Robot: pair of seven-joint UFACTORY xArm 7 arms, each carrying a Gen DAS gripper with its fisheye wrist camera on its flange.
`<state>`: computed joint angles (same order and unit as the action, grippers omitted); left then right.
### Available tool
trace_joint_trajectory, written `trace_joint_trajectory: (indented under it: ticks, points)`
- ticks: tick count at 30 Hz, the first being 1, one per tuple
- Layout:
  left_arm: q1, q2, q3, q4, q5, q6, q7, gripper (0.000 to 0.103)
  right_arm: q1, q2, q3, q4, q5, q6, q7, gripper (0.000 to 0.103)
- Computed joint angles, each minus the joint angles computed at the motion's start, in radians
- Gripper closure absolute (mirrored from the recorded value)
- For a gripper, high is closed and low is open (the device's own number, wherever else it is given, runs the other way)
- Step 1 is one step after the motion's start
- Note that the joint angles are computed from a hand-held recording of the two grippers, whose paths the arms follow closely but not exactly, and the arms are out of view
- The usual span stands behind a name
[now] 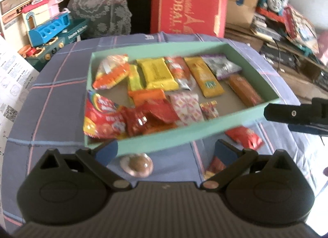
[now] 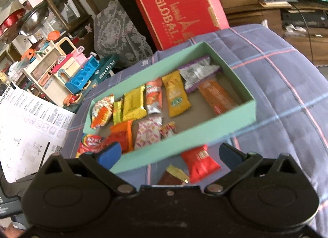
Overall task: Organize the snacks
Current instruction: 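Grasp the blue wrapped candy with the right tool while the left tool grasps the brown chocolate bar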
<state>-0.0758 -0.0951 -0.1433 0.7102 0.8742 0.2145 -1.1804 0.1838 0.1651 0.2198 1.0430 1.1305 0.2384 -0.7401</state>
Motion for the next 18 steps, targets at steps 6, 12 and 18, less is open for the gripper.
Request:
trace_joint_trajectory:
  ticks: [6,12,18]
  points:
    - [-0.031,-0.016,-0.013,-0.076,-0.090,-0.011,0.071,0.000,0.005,-0.049,-0.015,-0.100,0.015,0.022,-0.014,0.000]
    - [-0.019,-0.031,-0.039,-0.130,-0.080,-0.012,0.048,0.000,0.045,-0.094,-0.019,-0.206,0.018,-0.010,-0.081,0.002]
    - [0.009,-0.048,-0.036,-0.173,-0.093,-0.028,0.014,0.000,0.096,-0.119,-0.022,-0.275,-0.009,-0.081,-0.104,0.022]
